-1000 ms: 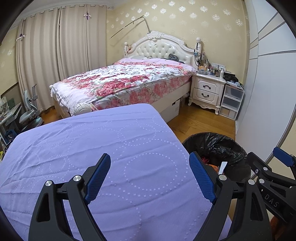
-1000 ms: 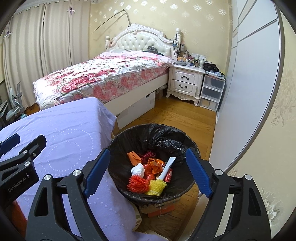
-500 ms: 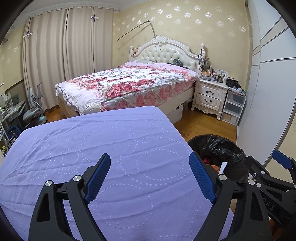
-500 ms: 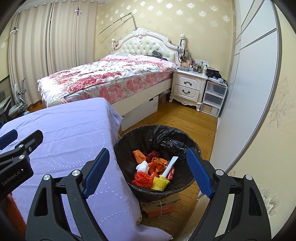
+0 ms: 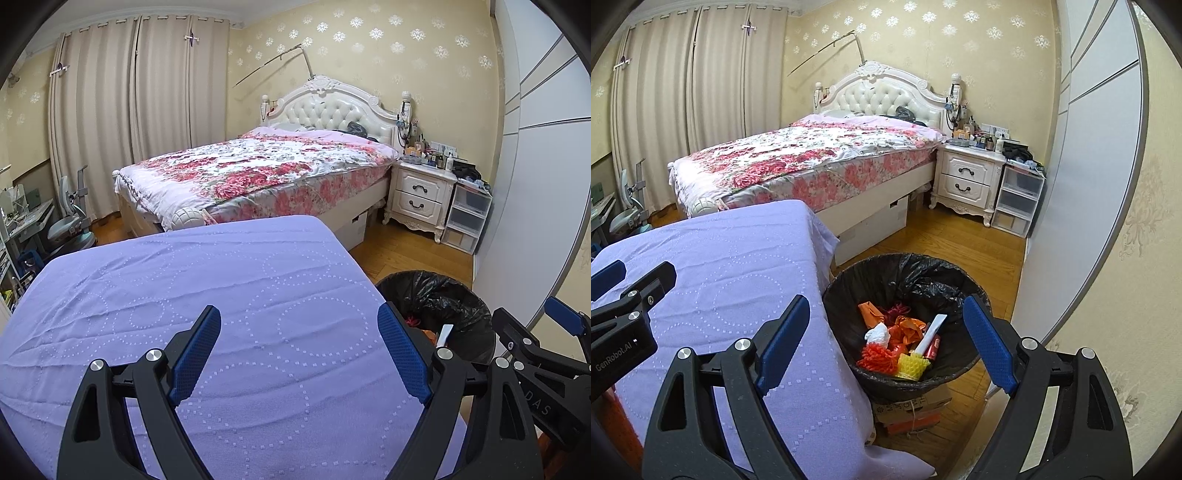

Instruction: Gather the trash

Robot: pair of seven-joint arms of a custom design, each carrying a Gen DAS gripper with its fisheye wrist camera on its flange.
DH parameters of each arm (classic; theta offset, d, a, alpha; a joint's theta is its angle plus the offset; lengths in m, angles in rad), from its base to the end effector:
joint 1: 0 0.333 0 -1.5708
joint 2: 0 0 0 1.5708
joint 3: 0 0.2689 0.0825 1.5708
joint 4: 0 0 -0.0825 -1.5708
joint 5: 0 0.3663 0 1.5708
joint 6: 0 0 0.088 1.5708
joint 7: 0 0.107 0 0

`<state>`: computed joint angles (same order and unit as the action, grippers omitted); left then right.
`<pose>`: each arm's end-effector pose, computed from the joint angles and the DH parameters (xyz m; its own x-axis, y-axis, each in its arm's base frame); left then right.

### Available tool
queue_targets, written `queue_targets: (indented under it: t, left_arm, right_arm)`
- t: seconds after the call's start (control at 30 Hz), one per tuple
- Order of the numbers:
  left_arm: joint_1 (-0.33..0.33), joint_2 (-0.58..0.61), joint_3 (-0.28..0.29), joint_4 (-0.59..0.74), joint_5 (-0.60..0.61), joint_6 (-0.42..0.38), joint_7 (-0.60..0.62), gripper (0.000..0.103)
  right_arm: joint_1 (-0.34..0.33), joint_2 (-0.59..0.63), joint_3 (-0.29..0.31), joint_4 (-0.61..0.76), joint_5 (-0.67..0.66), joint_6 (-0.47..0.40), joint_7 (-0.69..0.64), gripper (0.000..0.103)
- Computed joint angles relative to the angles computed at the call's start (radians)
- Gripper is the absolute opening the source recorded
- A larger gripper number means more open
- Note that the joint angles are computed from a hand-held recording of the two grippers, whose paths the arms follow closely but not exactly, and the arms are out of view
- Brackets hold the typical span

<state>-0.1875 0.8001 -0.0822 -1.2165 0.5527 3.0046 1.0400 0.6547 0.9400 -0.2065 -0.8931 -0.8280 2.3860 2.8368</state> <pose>0.7186 -0.2157 0.3859 -0.1923 -0.9813 0.0057 -0.5249 0.0979 -0.8455 0.6656 0.3919 0.3762 -0.2357 -0.9709 0.0418 -0.5319 0.0929 -0.8417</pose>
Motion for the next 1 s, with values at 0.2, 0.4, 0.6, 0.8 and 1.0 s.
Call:
queue_targets:
  t: [0.2,0.4,0.6,0.8,1.0]
  left_arm:
    - [-0.001,-0.007,0.002,-0.011,0.002,0.002,-0.001,0.084]
    - [-0.003,-0.011,0.005,-0.018,0.005,0.004,-0.006,0.084]
    - [-0.002,-0.008,0.002,-0.014,0.004,0.002,-0.004,0.084]
    - [-0.003,-0.009,0.003,-0.015,0.005,0.001,-0.006,0.084]
    - [-0.003,-0.008,0.002,-0.014,0.005,0.002,-0.005,0.084]
  right_arm:
    - [-0.001,-0.004,0.0,-0.008,0.0,0.003,0.002,0.083]
    - [-0.001,-0.004,0.0,-0.009,-0.001,0.004,0.005,0.083]
    - [-0.002,-0.006,0.001,-0.011,-0.002,0.005,0.004,0.083]
    - [-0.002,-0.006,0.0,-0.012,-0.003,0.005,0.006,0.083]
    - [-0.002,-0.007,0.001,-0.014,-0.004,0.006,0.006,0.083]
